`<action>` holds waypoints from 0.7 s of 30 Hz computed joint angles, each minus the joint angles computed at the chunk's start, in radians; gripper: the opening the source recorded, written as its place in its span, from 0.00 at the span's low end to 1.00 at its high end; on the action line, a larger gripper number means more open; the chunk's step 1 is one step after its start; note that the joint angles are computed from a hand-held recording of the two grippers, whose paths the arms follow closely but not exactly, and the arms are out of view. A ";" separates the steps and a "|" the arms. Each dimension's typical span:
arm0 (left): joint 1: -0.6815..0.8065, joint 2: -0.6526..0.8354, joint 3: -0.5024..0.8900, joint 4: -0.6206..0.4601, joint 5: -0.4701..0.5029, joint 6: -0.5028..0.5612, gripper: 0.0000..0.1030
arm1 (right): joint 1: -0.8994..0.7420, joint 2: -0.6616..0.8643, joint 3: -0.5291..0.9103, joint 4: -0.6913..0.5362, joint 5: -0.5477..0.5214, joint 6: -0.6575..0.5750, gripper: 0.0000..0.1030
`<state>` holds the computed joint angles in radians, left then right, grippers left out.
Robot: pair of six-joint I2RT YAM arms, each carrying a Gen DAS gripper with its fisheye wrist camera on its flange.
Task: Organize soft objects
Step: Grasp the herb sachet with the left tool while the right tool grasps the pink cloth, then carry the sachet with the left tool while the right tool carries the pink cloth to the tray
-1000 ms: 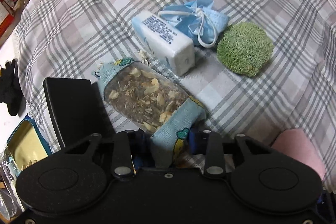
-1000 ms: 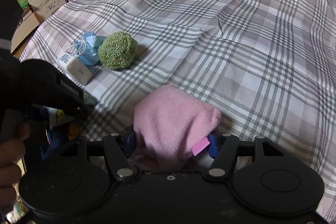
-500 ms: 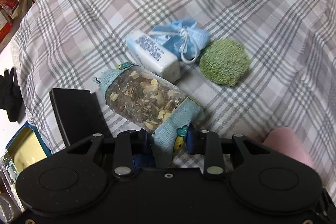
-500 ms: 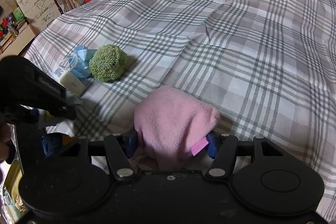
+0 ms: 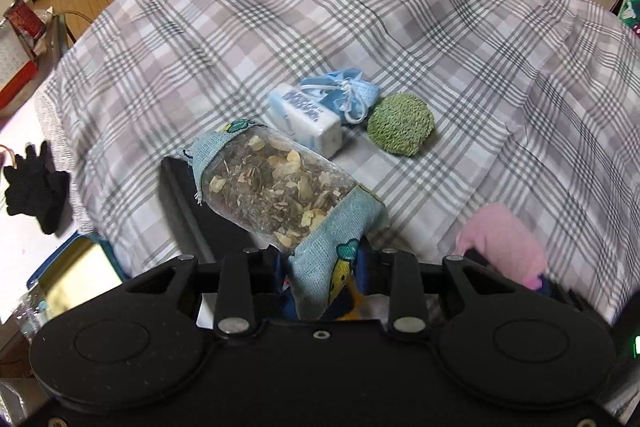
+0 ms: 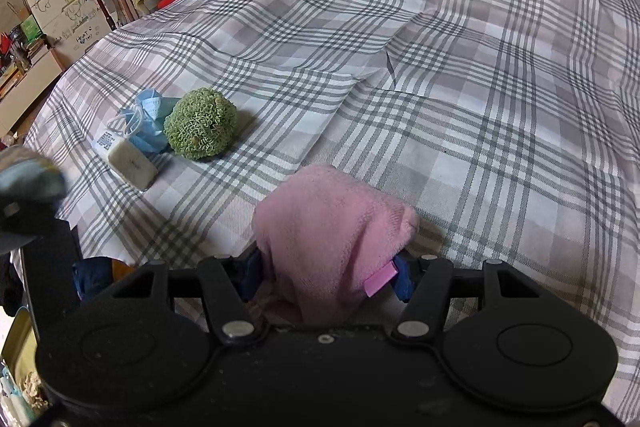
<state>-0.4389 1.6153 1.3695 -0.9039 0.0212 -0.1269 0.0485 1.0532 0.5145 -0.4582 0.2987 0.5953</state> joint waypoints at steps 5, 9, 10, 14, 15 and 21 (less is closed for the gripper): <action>0.082 -0.121 -0.098 -0.021 0.022 0.058 0.31 | 0.018 0.012 -0.003 0.016 0.026 0.006 0.58; 0.189 -0.214 -0.176 -0.040 0.055 0.122 0.31 | 0.020 0.004 -0.008 0.029 0.032 0.016 0.58; 0.223 -0.234 -0.193 -0.045 0.065 0.144 0.31 | 0.019 0.000 -0.009 0.031 0.032 0.018 0.58; 0.375 -0.290 -0.243 -0.060 0.101 0.229 0.31 | 0.007 -0.041 0.013 -0.001 0.028 0.048 0.58; 0.414 -0.297 -0.251 -0.062 0.110 0.251 0.31 | 0.008 -0.062 0.025 -0.022 0.029 0.058 0.58; 0.624 -0.288 -0.281 -0.051 0.151 0.361 0.31 | 0.191 -0.162 0.177 -0.242 0.200 0.123 0.58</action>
